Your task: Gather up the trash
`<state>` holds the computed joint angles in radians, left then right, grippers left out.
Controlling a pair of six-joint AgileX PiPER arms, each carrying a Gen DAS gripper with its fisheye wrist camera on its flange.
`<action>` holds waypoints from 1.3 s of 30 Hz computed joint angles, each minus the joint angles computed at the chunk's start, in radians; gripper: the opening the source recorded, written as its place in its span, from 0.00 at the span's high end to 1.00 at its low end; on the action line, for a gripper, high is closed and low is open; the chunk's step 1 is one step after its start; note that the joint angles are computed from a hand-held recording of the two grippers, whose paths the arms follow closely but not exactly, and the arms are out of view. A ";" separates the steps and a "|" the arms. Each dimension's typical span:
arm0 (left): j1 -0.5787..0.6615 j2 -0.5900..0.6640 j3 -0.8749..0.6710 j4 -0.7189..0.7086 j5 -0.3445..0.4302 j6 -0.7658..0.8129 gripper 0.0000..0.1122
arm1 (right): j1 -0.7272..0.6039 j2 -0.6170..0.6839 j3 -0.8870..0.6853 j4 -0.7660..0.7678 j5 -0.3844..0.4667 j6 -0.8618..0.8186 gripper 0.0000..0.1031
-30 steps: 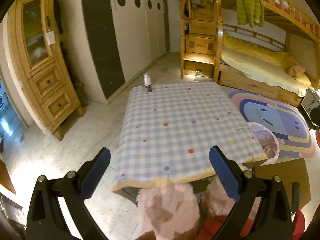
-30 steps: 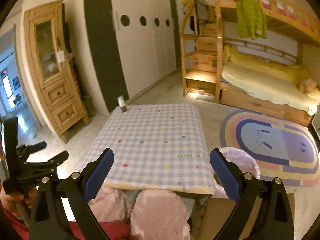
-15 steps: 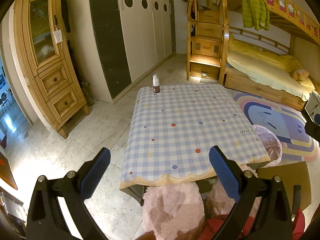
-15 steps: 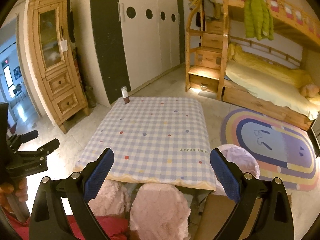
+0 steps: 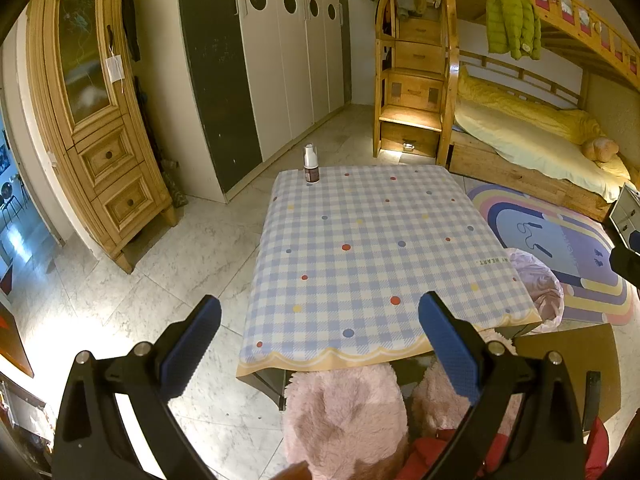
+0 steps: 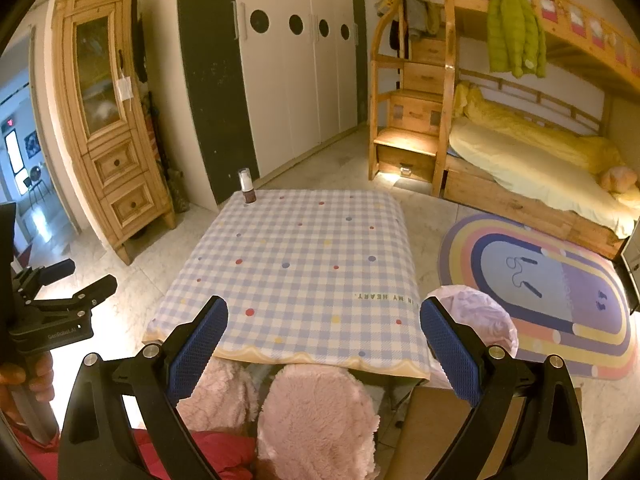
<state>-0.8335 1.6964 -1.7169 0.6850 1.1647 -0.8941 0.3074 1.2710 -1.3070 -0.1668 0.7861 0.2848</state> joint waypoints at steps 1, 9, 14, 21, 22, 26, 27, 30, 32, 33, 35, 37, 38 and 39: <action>0.000 0.000 0.000 0.000 0.000 0.000 0.14 | -0.001 -0.001 0.001 0.002 0.000 -0.003 0.07; -0.001 0.001 0.001 0.000 -0.001 -0.003 0.14 | -0.003 -0.002 0.008 0.000 -0.003 -0.001 0.07; 0.002 0.002 0.000 -0.002 -0.002 -0.002 0.14 | -0.003 -0.003 0.009 0.002 -0.003 -0.002 0.07; 0.007 0.001 -0.001 -0.004 -0.006 0.005 0.14 | -0.003 -0.003 0.005 0.002 -0.001 -0.002 0.07; 0.007 0.001 0.000 -0.004 -0.006 0.006 0.14 | -0.003 -0.001 0.004 0.001 -0.001 -0.001 0.07; 0.002 0.004 -0.002 -0.002 -0.003 -0.001 0.14 | -0.001 0.000 0.003 0.001 0.000 0.000 0.07; 0.002 0.005 -0.002 -0.002 -0.003 -0.002 0.14 | -0.003 0.001 0.000 0.002 0.003 -0.003 0.07; 0.002 0.005 -0.003 -0.003 -0.003 0.000 0.14 | -0.002 0.001 -0.001 0.001 0.003 -0.002 0.07; 0.003 0.004 -0.003 -0.003 -0.003 -0.001 0.14 | -0.003 0.001 0.000 0.002 0.003 -0.002 0.07; 0.002 0.005 -0.004 -0.003 -0.002 -0.001 0.14 | -0.003 0.000 0.000 0.003 0.003 -0.003 0.07; 0.004 0.005 -0.004 -0.004 -0.002 0.002 0.14 | -0.004 0.001 -0.002 0.005 0.005 -0.005 0.07; 0.004 0.005 -0.004 -0.003 -0.002 0.000 0.14 | -0.004 0.001 -0.003 0.004 0.006 -0.005 0.07; 0.005 0.005 -0.003 -0.004 -0.003 0.000 0.14 | -0.003 0.001 -0.003 0.003 0.006 -0.005 0.07; 0.005 0.005 -0.004 -0.005 -0.003 0.000 0.14 | -0.005 0.001 -0.003 0.008 0.006 -0.009 0.07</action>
